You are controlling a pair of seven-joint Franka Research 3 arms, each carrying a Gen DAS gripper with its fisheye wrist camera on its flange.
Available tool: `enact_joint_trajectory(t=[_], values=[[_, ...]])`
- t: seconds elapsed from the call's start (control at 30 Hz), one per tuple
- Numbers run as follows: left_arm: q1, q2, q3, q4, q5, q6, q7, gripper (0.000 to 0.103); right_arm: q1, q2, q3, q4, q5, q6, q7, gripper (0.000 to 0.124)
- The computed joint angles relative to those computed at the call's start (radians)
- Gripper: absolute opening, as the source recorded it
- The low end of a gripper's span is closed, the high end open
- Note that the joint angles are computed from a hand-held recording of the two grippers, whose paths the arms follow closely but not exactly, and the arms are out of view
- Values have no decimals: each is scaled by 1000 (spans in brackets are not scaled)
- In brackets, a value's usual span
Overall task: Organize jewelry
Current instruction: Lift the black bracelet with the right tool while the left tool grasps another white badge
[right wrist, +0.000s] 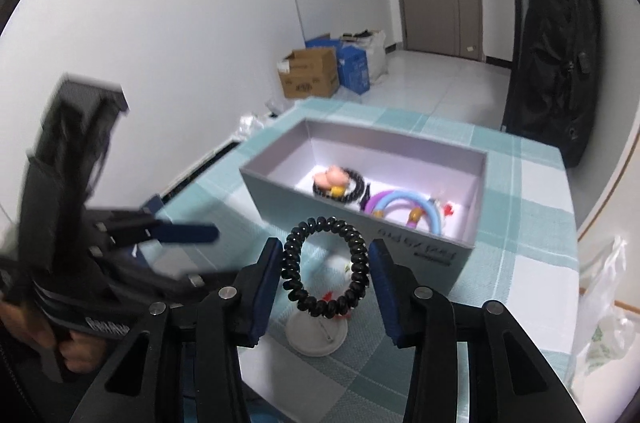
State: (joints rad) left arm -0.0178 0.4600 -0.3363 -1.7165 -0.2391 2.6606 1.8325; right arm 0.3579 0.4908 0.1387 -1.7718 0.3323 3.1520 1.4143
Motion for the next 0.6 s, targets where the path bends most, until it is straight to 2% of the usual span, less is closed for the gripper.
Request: enact_joint_trajectory(t=[0.1,0.27,0.4,0.6], values=[[14,-5,-29,-5,-31,-12,48,69,-61,-16,65,-25,38,40,-12,42],[-31,-6,2,-12,33,-25,45,69,-88,-42,81,-59,65,88,4,42],[-43,8,5,8,52,-63,48,69,-178,-58,170,-90,74,135,4,42],[-66,18,6,19,82,-69,61,69,-269,-81,250,-137,35,181,45,43]])
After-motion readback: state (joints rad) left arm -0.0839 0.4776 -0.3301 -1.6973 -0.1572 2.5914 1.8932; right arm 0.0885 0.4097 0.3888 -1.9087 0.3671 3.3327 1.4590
